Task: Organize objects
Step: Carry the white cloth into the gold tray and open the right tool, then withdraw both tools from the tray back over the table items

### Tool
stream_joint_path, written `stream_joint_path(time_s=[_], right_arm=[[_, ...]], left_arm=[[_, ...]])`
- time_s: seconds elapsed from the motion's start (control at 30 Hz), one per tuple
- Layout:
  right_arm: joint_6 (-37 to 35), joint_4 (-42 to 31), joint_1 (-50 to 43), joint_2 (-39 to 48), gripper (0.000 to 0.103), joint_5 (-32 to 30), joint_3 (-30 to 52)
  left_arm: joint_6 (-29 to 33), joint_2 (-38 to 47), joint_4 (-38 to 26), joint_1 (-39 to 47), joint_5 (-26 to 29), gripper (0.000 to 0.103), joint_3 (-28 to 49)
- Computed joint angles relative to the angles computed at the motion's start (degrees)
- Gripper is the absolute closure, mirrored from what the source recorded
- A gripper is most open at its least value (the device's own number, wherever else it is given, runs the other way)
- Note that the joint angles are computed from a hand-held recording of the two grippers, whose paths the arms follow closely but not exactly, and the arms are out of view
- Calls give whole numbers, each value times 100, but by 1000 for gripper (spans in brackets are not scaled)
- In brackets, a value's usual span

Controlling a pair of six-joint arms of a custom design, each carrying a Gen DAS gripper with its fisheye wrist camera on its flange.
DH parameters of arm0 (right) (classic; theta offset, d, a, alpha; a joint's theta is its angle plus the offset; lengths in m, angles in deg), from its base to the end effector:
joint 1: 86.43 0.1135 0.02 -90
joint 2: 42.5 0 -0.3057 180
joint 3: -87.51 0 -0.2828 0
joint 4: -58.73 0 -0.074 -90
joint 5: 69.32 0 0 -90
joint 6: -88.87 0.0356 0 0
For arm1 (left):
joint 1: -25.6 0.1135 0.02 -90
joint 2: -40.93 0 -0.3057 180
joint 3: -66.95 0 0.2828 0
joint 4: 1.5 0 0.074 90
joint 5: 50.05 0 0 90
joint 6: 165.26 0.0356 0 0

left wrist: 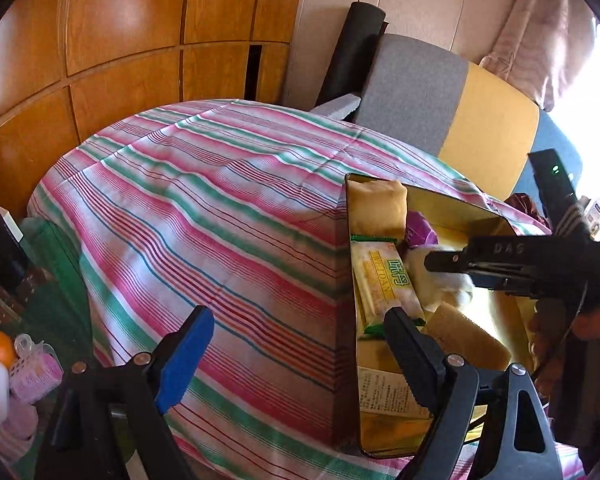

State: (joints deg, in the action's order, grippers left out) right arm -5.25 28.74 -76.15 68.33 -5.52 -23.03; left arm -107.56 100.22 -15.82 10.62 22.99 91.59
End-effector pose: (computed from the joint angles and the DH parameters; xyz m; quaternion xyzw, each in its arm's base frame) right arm 0.3660 0.0824 0.1119 -0.1569 0.9489 0.2318 0.1455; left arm 0.1644 -0.0333 0.1340 -0.1906 0.9080 -0.0125 0.3729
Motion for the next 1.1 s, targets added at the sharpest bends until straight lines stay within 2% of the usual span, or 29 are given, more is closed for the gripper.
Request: stream_joint_path(time_s=[0.2,0.4,0.6,0.9,1.1], right_arm=[[-286,223,-311,-654,49,-84,-535],[-907,225,-893,-1403,49,-39,-1077],[-1689,68,-2044,-1887,49,-220,-1373],[-2536,-373,-4204,-1622,49,-457,-629],[-2568,-232,-5257,-1068,49,-370,198]], left_arm=[[-161,-37,-137,-440,-350,15,77],[-282,-122,-436,-1005,-696,15,276],[-304,14,-641,-1761,-1150,15,594],[-208,698,-688,-2702,-1530,13,1238],[40,1378,-606,-3180,-1602,13,1799]])
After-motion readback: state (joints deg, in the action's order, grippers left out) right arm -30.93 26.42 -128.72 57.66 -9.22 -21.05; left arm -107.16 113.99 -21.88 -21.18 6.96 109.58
